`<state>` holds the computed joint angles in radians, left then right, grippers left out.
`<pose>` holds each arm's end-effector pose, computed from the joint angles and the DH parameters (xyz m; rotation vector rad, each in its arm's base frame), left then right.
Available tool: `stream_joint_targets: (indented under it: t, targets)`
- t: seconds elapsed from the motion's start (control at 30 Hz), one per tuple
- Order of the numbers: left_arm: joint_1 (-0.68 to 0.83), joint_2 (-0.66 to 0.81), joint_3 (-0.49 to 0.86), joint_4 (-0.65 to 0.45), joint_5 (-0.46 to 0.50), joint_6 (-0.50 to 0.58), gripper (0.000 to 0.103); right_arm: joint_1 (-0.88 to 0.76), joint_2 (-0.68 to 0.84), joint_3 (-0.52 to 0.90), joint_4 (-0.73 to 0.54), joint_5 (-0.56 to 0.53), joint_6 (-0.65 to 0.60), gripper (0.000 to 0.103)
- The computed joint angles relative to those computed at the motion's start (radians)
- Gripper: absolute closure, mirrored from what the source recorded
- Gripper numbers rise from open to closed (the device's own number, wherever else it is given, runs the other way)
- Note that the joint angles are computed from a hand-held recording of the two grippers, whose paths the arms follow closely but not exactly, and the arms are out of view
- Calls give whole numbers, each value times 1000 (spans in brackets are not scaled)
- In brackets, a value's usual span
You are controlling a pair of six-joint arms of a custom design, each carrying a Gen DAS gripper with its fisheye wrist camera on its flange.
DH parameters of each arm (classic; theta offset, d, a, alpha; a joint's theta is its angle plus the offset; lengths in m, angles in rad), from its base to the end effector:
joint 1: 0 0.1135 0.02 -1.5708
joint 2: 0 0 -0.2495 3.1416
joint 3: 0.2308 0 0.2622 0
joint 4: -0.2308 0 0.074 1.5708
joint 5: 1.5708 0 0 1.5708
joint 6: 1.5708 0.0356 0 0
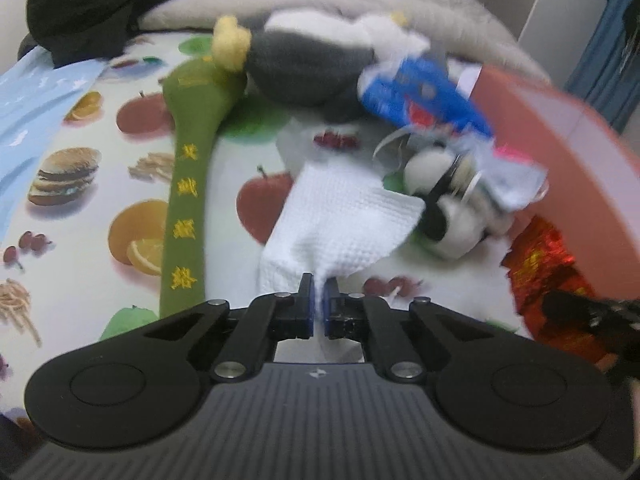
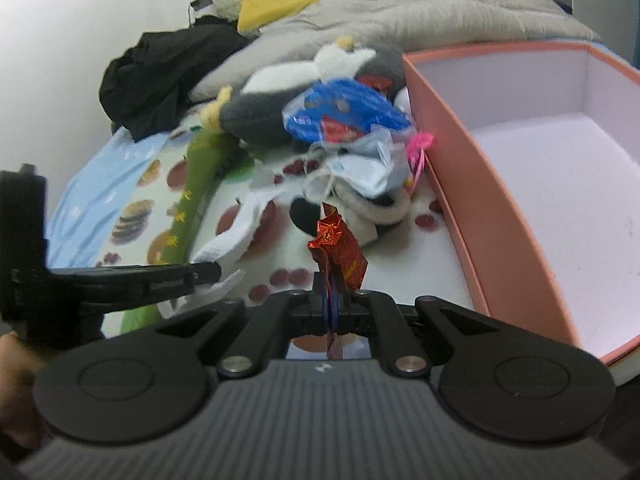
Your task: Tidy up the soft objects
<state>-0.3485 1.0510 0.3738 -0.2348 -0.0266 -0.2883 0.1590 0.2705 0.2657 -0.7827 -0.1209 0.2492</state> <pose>0.1880 -0.0673 0.1302 0.0638 2.4969 -0.2357 0.1102 0.0220 0.1614 0.0478 2.3766 0.3398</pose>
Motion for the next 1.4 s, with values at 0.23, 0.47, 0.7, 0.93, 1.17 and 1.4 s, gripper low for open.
stream_joint_targets:
  t: [0.23,0.47,0.7,0.93,1.17,1.4]
  targets:
    - [-57,-226,105,-251,0,-76,98,-86,-1,132,-73,-67,-52,97]
    - [-158,-271,278,-399,-32,-145,98,-328,31,285,-156,-234,-187,97]
    - [-339,-147,456,-408,-77,-210,98,-831,138,429,-307,-559,-496,97]
    - [-484,111,603,-306,-73,-238,98,-1194,341,483,-360,-693,-765,97]
    - [-518,432,783,-216,7,-202,98,-1220,542,468,-146,-627,-713,97]
    - [-515,773,1047,-226,73,-155,97,-1160,779,480,55,-530,-655,97]
